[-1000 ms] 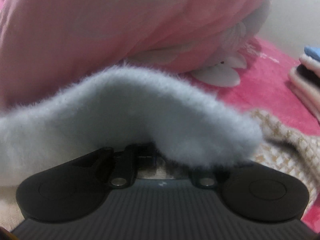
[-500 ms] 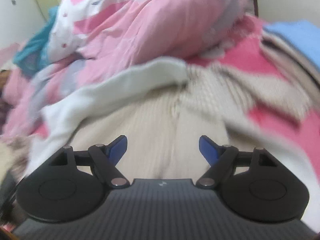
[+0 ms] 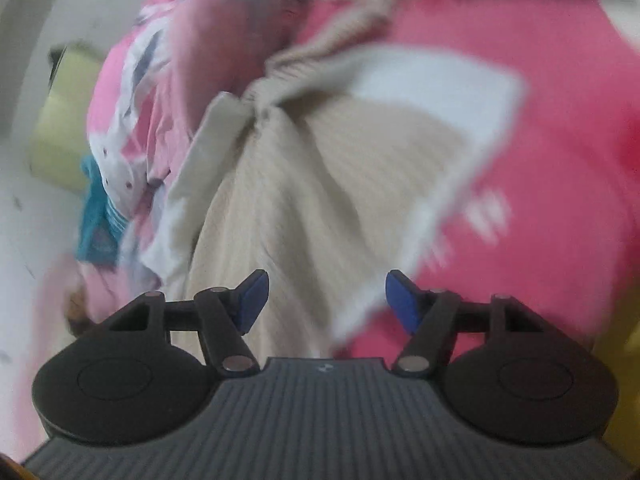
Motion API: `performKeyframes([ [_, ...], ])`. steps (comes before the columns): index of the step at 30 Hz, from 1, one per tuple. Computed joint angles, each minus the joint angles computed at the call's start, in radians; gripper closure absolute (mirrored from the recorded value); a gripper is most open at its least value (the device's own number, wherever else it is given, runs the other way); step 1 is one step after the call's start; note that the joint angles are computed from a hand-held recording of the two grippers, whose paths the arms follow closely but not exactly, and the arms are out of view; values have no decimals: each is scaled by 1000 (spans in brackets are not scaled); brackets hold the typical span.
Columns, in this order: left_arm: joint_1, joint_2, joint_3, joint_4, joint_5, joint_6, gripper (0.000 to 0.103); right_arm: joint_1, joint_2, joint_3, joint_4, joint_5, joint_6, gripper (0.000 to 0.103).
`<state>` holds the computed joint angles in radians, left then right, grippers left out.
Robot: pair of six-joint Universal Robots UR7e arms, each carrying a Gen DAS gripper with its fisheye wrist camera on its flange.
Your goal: Fold clothes
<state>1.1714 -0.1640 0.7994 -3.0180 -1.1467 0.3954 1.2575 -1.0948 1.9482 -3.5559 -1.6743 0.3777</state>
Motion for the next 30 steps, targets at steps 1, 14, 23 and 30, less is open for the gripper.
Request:
performKeyframes([
  [1, -1, -25, 53, -20, 6, -3, 10, -10, 4, 15, -3, 35, 2, 36],
  [14, 18, -188, 359, -203, 61, -120, 12, 18, 187, -146, 60, 177, -14, 96],
  [23, 8, -235, 419, -212, 101, -150, 12, 12, 92, -22, -99, 111, -63, 102],
  [30, 8, -257, 458, -211, 130, -156, 12, -27, 61, 23, -68, 72, -69, 100],
])
